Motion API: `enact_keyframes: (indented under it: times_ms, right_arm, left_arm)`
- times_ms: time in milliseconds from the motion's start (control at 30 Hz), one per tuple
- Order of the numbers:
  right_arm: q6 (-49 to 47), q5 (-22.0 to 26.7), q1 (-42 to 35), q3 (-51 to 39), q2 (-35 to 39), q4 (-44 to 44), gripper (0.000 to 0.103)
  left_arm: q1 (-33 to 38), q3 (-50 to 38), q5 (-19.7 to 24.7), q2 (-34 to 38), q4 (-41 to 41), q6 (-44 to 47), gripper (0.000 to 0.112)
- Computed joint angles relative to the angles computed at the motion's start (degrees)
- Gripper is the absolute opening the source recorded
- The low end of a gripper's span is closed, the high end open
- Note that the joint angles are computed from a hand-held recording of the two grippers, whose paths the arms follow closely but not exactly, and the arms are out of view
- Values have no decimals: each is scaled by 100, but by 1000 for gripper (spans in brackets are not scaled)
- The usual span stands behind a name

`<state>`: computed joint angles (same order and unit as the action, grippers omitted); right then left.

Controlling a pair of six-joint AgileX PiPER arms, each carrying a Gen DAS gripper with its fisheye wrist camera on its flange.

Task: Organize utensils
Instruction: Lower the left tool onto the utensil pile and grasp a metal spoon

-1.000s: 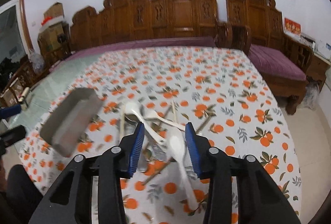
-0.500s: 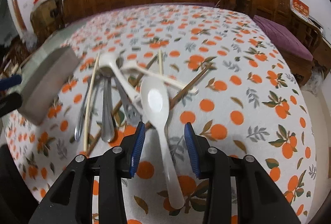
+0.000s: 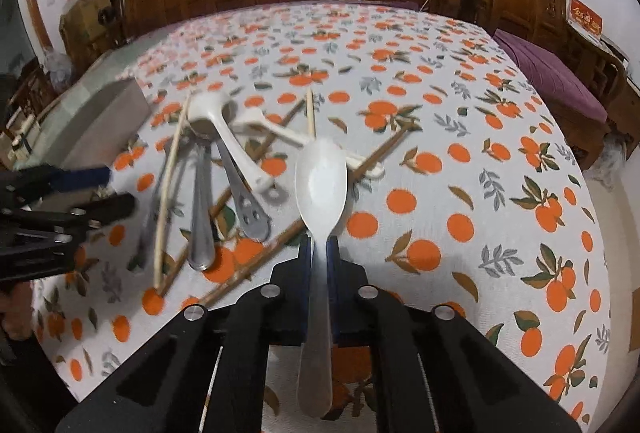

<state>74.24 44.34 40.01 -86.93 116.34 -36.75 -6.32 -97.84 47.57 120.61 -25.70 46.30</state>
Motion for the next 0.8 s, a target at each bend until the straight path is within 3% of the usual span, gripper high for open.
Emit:
enact_keyframes:
  times_ms: [133,267,400,667,800]
  right_arm:
    - [113,-13,-4,-25,-26,-78,9]
    - [208,-55,0,-13,-63,-153,9]
    - [231,-67,19,-31,-59,-195,9]
    - [251,-56,37,-120,-23,-217,9]
    - [182,-10,59,-221,21,-187,6]
  left_arm:
    - [-128,-251,-61,220,209,-300,45]
    - [-230,-690,37,508,374,-641,45]
    - [-330,-1207,303,778,766,-1123,29]
    - [-351,-1628,454,1041,901,-1347,28]
    - [-330,-1927,679,1188,851,-1435,6]
